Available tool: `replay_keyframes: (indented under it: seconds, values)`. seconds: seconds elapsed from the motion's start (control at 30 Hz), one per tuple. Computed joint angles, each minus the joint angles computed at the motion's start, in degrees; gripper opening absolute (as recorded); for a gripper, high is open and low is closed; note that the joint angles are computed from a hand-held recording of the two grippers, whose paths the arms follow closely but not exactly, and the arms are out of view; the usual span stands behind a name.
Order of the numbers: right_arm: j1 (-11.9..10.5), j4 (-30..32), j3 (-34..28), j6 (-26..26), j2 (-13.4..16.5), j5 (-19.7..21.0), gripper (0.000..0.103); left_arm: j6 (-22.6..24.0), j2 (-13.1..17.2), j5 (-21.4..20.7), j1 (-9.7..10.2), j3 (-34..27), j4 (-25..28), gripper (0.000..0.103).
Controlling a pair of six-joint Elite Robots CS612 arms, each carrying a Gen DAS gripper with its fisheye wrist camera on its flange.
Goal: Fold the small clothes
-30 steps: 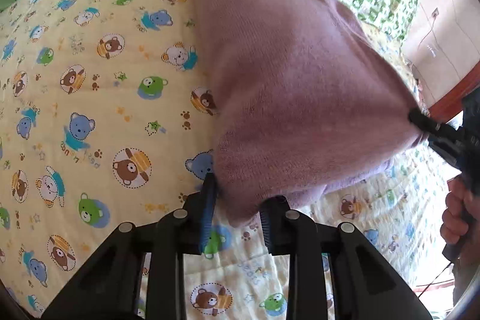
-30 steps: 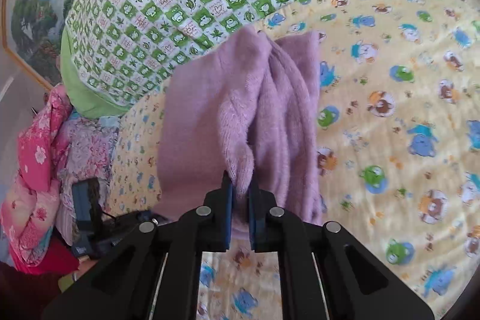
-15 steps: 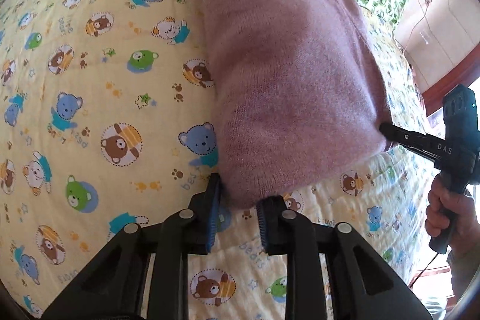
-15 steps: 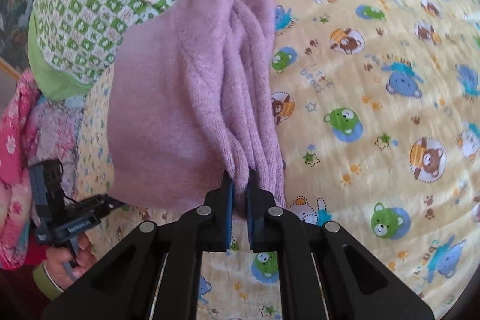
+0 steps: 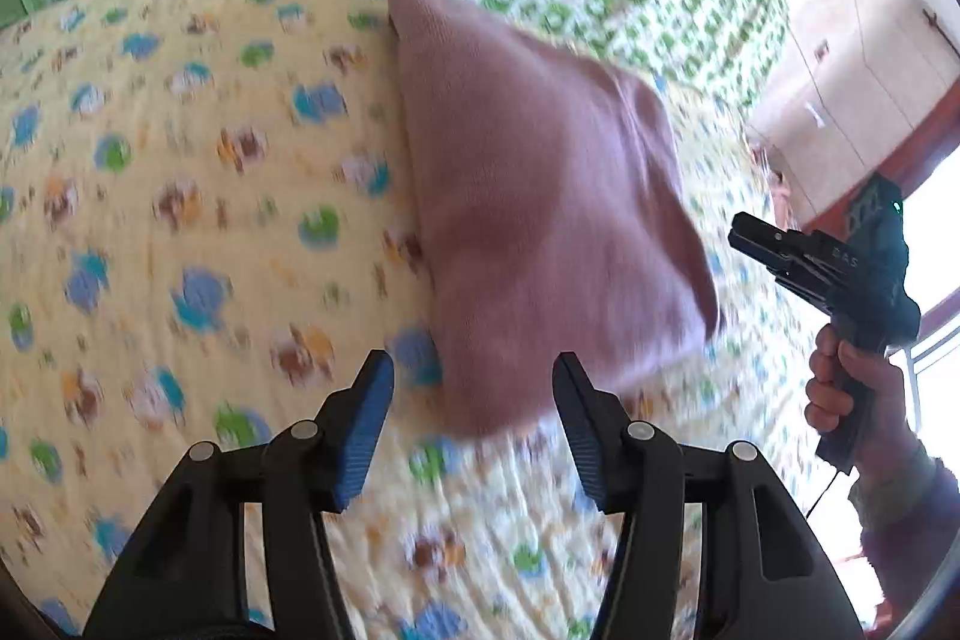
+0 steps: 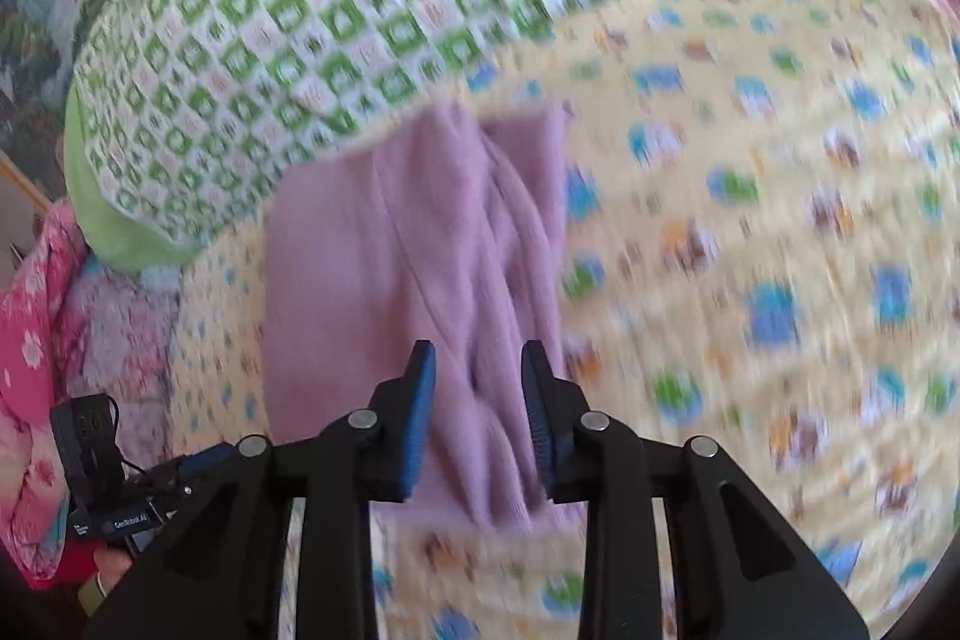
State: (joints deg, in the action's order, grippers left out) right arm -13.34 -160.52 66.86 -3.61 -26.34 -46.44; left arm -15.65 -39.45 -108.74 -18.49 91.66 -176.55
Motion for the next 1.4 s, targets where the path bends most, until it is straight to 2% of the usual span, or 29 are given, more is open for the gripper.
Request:
replay_keyframes:
  seconds: [0.13, 0.2, 0.27, 0.3, 0.37, 0.4, 0.47, 0.5, 0.53, 0.67, 0.7, 0.73, 0.87, 0.9, 0.93, 1.0, 1.07, 1.13, 1.27, 1.4]
  values:
    - [1.44, 2.32, -6.74, -0.77, 3.07, 5.54, 0.031, -2.93, 1.75, 1.49, 0.17, -4.48, 1.79, 0.056]
    - [2.19, 5.67, -10.62, -1.75, 4.98, 7.54, 0.031, -3.97, 2.67, 2.09, 0.02, -6.61, 2.19, 0.056]
    - [2.97, 9.38, -14.25, -3.41, 6.68, 6.33, 0.032, -4.78, 3.69, 2.04, -0.25, -8.82, 3.39, 0.059]
    - [3.23, 9.36, -15.04, -2.9, 7.15, 4.98, 0.032, -4.98, 4.29, 2.06, -0.31, -10.07, 4.3, 0.06]
    - [3.61, 11.02, -17.53, -2.02, 8.49, 0.83, 0.032, -4.97, 5.34, 2.35, -0.51, -12.33, 6.16, 0.061]
    - [3.71, 12.07, -18.88, -1.61, 9.27, -2.48, 0.032, -4.75, 5.81, 2.63, -0.65, -13.36, 6.92, 0.063]
    - [3.44, 13.5, -21.09, -0.98, 10.96, -5.0, 0.021, -4.38, 6.53, 4.62, -1.04, -15.05, 8.8, 0.067]
    - [3.23, 13.98, -21.62, -1.16, 11.42, -5.55, 0.003, -4.31, 7.01, 4.84, -1.09, -15.94, 9.58, 0.069]
    - [2.91, 14.04, -21.97, -1.01, 11.86, -5.17, 0.0, -4.42, 7.37, 4.62, -1.05, -16.58, 10.0, 0.07]
    - [2.25, 14.13, -21.79, 1.7, 11.8, -4.95, 0.0, -5.6, 8.99, 4.11, -0.9, -19.3, 11.53, 0.079]
    - [2.1, 14.01, -21.74, 2.22, 11.79, -3.83, 0.0, -5.83, 9.28, 4.12, -0.89, -19.77, 11.71, 0.079]
    - [1.87, 13.8, -21.51, 2.58, 11.65, -1.88, 0.002, -6.24, 9.67, 3.81, -0.78, -20.43, 11.93, 0.079]
    - [1.67, 8.53, -18.7, 3.95, 9.94, -1.72, 0.007, -7.79, 10.5, 3.16, -0.45, -22.03, 12.09, 0.079]
    - [1.72, 7.51, -18.08, 4.63, 9.64, -2.24, 0.023, -8.06, 10.54, 3.24, -0.44, -22.15, 12.06, 0.079]
    - [1.8, 6.7, -17.37, 5.63, 9.23, -3.39, 0.06, -8.15, 10.47, 3.19, -0.39, -22.1, 12.05, 0.079]
    - [1.84, 4.14, -16.47, 7.1, 9.07, -3.7, 0.083, -8.44, 10.82, 2.78, -0.36, -22.83, 12.66, 0.08]
    - [1.98, 5.08, -16.49, 6.44, 9.06, -4.37, 0.083, -8.47, 11.0, 2.4, -0.31, -23.27, 13.35, 0.08]
    - [2.15, 8.19, -18.23, 6.12, 9.91, -3.9, 0.083, -8.47, 11.39, 2.05, -0.34, -23.98, 13.8, 0.08]
    - [2.92, 13.49, -21.95, 3.97, 11.7, -5.56, 0.083, -8.16, 12.32, 1.22, -0.37, -25.69, 15.11, 0.081]
    - [2.63, 18.47, -24.55, 3.34, 13.22, -3.03, 0.074, -8.45, 13.65, 0.37, -0.37, -27.78, 16.78, 0.088]
